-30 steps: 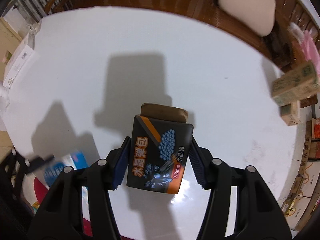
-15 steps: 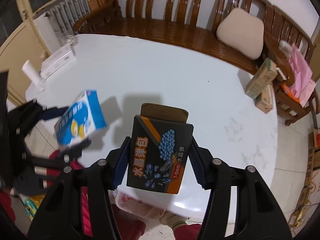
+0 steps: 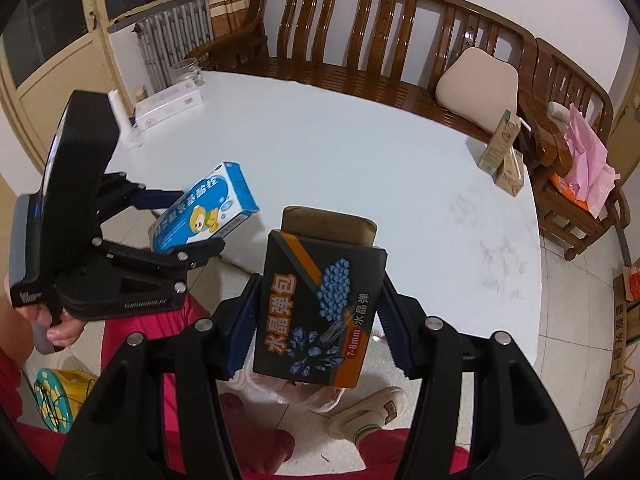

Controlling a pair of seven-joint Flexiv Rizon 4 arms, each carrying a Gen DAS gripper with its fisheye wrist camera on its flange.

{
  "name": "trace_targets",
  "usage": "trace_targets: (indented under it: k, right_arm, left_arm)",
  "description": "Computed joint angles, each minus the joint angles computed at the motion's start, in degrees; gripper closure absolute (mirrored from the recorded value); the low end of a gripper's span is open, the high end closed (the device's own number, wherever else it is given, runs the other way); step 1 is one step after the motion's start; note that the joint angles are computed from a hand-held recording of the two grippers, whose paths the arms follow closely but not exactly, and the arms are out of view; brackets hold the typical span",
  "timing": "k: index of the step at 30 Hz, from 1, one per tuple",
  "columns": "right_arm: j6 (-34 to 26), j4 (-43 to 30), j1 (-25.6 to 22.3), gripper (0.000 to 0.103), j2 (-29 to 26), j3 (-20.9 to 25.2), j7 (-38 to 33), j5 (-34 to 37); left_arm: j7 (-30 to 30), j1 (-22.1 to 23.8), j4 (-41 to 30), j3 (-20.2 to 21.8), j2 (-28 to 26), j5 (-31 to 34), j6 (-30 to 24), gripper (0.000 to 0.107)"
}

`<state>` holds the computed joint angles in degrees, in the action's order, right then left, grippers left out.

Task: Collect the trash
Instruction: 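Lift both boxes off the table and carry them toward the white bag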

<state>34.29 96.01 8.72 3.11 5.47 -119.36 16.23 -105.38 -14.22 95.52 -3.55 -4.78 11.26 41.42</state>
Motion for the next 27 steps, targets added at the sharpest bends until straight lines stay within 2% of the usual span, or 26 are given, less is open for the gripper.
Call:
trace_targets:
  k: [5,12,21,27]
  right_arm:
    - [1.1,6.3,-0.6,0.048,5.1,-0.1,-1.5,1.8]
    - [4.5,13.8,0.1,0.048,8.9,-0.3,-0.7,1.0]
    - [6.7,19.8,0.8,0.048,9.6,-1.1,1.2,0.4]
    - [8.9,22.6,0.9,0.048,8.4,-0.9,3.1,-0.6]
  left_arm:
    - [-1.8,-0.9,3.5,-0.5,2.2,0.0,0.7,0.042]
    - [-3.1,-1.8,7.5,-1.5,3.5,-1.2,3.1,0.042]
    - [-2.6,-2.2,12.6,-1.7,1.9,-6.6,6.8,0.042]
    - [0.2,-1.9,15.3,-1.5,-0.5,-11.8,8.1,0.042]
